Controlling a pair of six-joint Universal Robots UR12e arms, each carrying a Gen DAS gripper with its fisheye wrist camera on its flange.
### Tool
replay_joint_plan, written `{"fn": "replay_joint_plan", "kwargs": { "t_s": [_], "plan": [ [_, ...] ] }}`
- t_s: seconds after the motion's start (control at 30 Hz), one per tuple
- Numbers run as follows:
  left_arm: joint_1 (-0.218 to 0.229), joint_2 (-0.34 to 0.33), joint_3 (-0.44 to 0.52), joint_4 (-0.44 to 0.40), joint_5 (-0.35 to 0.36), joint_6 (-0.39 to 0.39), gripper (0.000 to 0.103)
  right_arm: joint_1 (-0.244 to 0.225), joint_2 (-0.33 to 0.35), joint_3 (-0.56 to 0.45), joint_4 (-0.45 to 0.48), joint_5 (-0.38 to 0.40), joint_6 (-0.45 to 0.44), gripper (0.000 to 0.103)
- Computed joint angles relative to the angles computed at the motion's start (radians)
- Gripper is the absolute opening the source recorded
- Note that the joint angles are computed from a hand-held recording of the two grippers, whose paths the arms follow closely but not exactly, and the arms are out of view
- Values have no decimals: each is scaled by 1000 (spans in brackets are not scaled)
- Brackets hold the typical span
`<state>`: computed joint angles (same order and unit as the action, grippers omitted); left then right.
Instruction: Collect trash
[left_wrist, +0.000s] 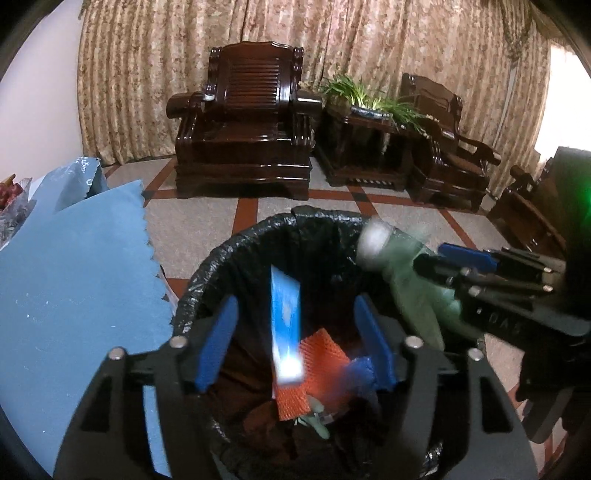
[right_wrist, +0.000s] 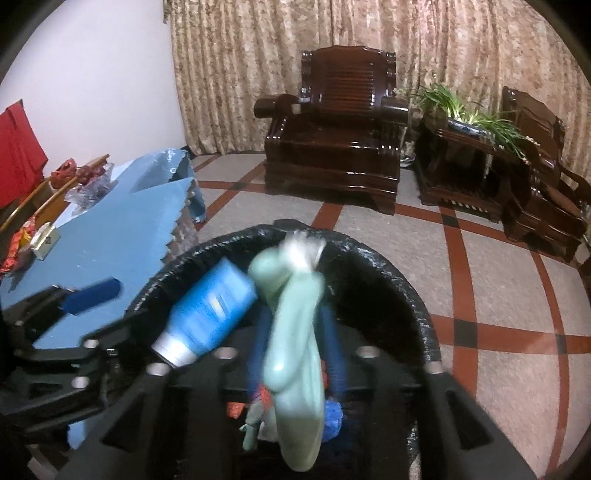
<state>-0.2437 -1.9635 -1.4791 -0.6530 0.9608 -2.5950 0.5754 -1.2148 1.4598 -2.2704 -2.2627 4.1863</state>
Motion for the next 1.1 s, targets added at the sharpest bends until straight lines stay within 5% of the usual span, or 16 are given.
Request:
{"fn": "replay_joint_plan", "kwargs": {
  "t_s": [0.17, 0.27, 0.47, 1.1],
  "plan": [
    [15, 6, -5, 29, 2, -34, 88, 8, -4, 0, 20, -21, 32, 92],
    [27, 12, -10, 49, 13, -49, 91, 10, -6, 1, 9, -13, 42, 97],
    [53, 31, -19, 71, 47, -83, 94, 14, -13, -3, -11, 22, 68, 97],
    [110, 133, -81, 127, 94, -148, 98, 79, 31, -147, 44, -66, -16, 97]
  ]
}}
